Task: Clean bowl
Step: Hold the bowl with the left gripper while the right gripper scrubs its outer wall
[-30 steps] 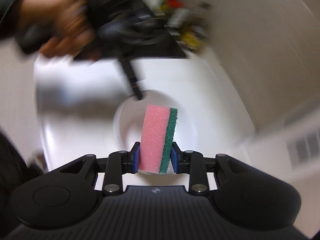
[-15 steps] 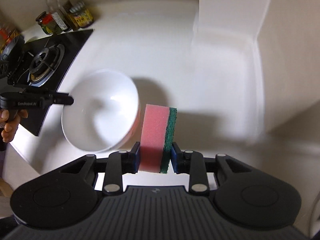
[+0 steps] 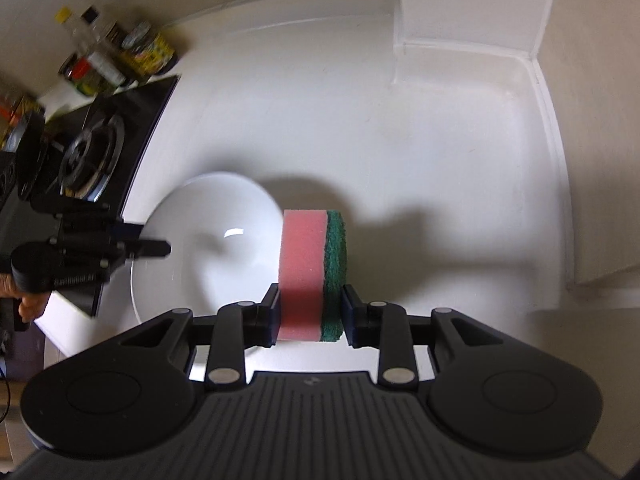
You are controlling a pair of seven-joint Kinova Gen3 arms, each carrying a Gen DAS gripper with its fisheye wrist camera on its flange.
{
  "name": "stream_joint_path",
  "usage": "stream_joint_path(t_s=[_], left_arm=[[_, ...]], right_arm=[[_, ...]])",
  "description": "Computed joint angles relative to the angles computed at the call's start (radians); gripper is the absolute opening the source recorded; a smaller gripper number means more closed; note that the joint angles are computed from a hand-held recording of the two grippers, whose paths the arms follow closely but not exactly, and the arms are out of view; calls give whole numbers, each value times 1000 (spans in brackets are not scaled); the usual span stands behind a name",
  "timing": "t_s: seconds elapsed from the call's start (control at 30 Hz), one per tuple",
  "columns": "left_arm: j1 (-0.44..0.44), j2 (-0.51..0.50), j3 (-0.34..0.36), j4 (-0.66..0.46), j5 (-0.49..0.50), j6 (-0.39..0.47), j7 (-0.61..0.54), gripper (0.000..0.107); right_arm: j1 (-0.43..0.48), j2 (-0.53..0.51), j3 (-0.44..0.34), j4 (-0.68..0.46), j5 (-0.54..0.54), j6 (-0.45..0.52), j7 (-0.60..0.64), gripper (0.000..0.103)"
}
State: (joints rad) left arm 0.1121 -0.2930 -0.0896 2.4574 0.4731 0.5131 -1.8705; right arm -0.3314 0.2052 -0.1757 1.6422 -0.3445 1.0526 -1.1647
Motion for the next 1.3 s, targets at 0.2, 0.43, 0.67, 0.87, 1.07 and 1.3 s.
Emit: stream_joint_path(t_s=[0.2,0.43,0.67,0.87,1.07,1.3], left_arm=[[1,59,-97,-74,50,153,-225,14],[-181,126,111,-175,-7,245,-265,9],[-493,-76,391,-49,94,213,19,8],[-502,-221,432,34,119,192,249,9],[-263,-76,294,-48,-96,161,213,7],[-81,52,186,-147,-244,169,291,5]], right_arm=[[17,-87,12,117,-40,-30,-39,26],[9,-154,13,216,-73,-134,-58,26],[-6,-203,24,281,-88,-205,-4,26],[28,-219,53,318,-179,-189,108,26],[12,-177,36,241,-115,-127,183,26],[-14,-123,6,184,-78,-166,164,26]])
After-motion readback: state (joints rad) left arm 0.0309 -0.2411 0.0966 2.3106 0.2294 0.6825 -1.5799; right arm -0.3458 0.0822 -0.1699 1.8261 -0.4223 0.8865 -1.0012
